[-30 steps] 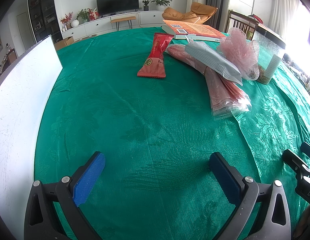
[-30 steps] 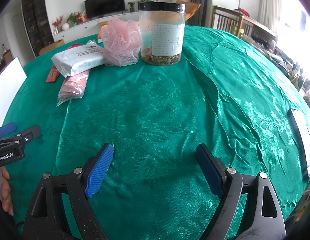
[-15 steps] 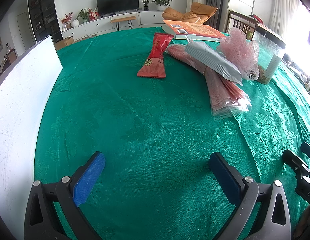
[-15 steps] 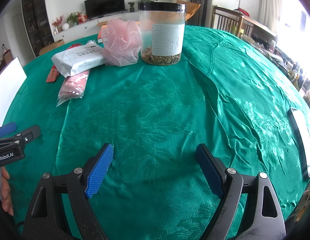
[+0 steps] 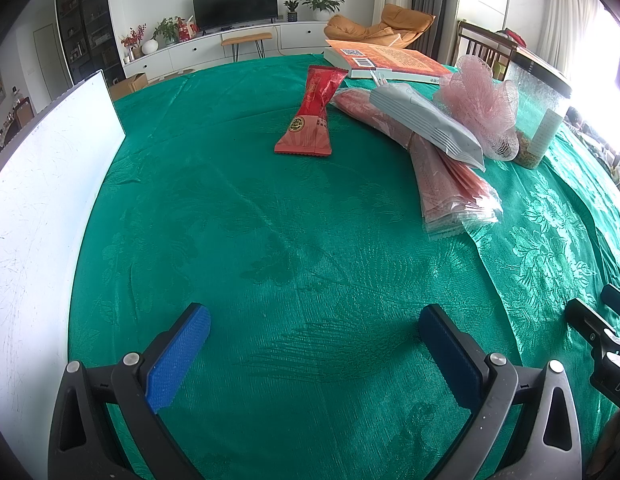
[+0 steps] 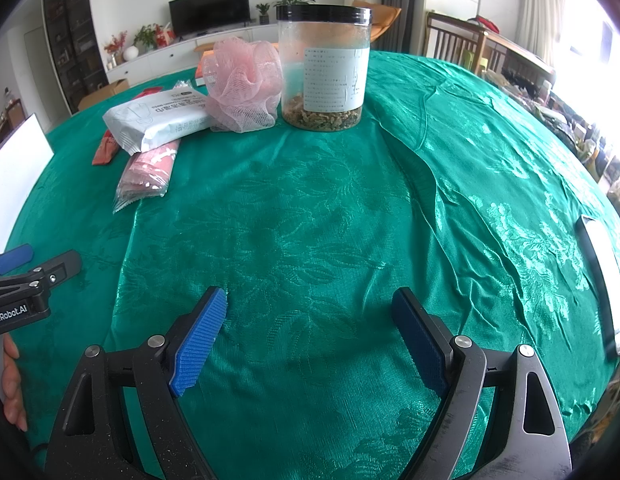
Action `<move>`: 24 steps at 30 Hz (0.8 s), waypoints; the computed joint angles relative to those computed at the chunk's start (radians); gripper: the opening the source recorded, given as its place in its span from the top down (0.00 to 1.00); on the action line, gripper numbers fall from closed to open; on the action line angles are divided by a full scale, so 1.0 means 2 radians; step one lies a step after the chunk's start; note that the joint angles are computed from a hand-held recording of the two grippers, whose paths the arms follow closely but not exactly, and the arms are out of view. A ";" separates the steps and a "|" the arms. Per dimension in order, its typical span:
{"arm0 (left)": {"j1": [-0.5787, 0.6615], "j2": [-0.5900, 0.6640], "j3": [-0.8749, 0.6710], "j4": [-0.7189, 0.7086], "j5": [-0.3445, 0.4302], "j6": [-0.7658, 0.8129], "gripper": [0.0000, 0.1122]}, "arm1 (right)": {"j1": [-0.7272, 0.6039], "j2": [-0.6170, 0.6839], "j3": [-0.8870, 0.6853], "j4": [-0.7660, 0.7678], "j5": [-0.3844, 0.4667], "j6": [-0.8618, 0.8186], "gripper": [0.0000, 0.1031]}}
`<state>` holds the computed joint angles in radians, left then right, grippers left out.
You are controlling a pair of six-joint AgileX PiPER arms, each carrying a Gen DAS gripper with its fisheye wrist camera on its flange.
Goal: Organize soft objects
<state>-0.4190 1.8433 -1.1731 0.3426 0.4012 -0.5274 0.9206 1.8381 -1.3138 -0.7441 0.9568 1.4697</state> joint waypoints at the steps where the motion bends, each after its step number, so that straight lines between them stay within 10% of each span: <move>1: 0.000 0.000 0.000 0.000 0.000 0.000 0.08 | 0.000 0.000 0.000 0.000 0.000 0.000 0.16; 18: 0.010 -0.028 0.039 0.002 -0.013 0.002 0.08 | -0.006 -0.002 -0.001 0.008 -0.010 -0.010 0.15; 24: 0.009 -0.027 0.038 0.008 -0.011 -0.005 0.08 | -0.085 0.007 -0.071 0.102 -0.127 -0.091 0.15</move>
<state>-0.4016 1.7893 -1.0978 0.3585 0.3786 -0.5374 0.7505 1.8522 -1.4563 -0.5391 0.7020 1.2868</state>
